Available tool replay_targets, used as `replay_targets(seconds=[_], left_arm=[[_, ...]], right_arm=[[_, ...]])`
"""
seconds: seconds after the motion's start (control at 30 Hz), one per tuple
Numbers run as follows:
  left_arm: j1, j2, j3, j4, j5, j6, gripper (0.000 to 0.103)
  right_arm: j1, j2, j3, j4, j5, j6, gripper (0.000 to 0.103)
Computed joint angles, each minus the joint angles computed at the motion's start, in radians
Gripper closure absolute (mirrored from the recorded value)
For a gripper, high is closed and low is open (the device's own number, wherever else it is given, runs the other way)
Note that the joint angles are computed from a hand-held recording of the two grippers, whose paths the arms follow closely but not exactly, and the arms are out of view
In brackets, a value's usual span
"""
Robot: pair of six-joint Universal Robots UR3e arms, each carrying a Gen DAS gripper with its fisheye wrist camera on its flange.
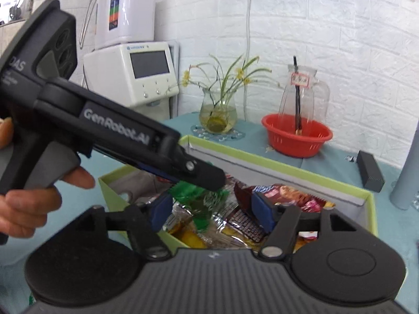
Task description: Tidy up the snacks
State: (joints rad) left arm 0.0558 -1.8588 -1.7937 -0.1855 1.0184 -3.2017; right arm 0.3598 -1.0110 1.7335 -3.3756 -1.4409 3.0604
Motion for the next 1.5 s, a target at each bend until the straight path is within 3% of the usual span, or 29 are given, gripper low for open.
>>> replay_targets(seconds=[0.03,0.07,0.1,0.27,0.47,0.6,0.73,0.77,0.83,0.9,1.13,1.37,1.5], left_arm=[[0.0,0.035,-0.04,0.023,-0.003,0.008,0.04],[0.007,0.069,-0.079,0.038,-0.023,0.013,0.04],[0.014,0.104,-0.12,0.048,-0.047,0.016,0.039],[0.0,0.289,-0.359,0.081,-0.064,0.062,0.032],[-0.085,0.402,-0.587,0.092,0.082,0.079,0.033],[-0.147,0.388,-0.644,0.14,0.181,0.072,0.036],[-0.154,0.347,-0.632,0.096,0.172,0.089,0.053],[-0.154,0.339,-0.643,0.119,0.164,0.087,0.052],[-0.175,0.351,-0.655,0.129,0.19,0.076,0.066],[-0.186,0.369,-0.674,0.13,0.193,0.066,0.074],[-0.252,0.544,-0.825,0.129,0.213,-0.003,0.073],[-0.081,0.695,-0.84,-0.077,0.055,0.019,0.069],[-0.062,0.646,-0.789,-0.099,0.021,0.039,0.069]], right_arm=[[0.004,-0.025,0.034,-0.023,-0.01,-0.001,0.028],[0.005,-0.054,0.074,-0.048,-0.015,0.0,0.013],[0.011,-0.089,0.123,-0.081,-0.027,0.006,0.011],[0.04,-0.28,0.378,-0.138,-0.041,0.035,0.011],[0.194,-0.317,0.603,-0.213,-0.131,0.165,0.011],[0.291,-0.248,0.636,-0.264,-0.171,0.281,0.011],[0.354,-0.218,0.629,-0.255,-0.224,0.356,0.011],[0.369,-0.217,0.631,-0.256,-0.244,0.368,0.011],[0.389,-0.221,0.648,-0.268,-0.273,0.4,0.011],[0.395,-0.235,0.671,-0.273,-0.29,0.427,0.011],[0.442,-0.252,0.682,-0.238,-0.354,0.464,0.011],[0.452,-0.232,0.612,-0.206,-0.352,0.38,0.011],[0.417,-0.203,0.587,-0.221,-0.305,0.371,0.015]])
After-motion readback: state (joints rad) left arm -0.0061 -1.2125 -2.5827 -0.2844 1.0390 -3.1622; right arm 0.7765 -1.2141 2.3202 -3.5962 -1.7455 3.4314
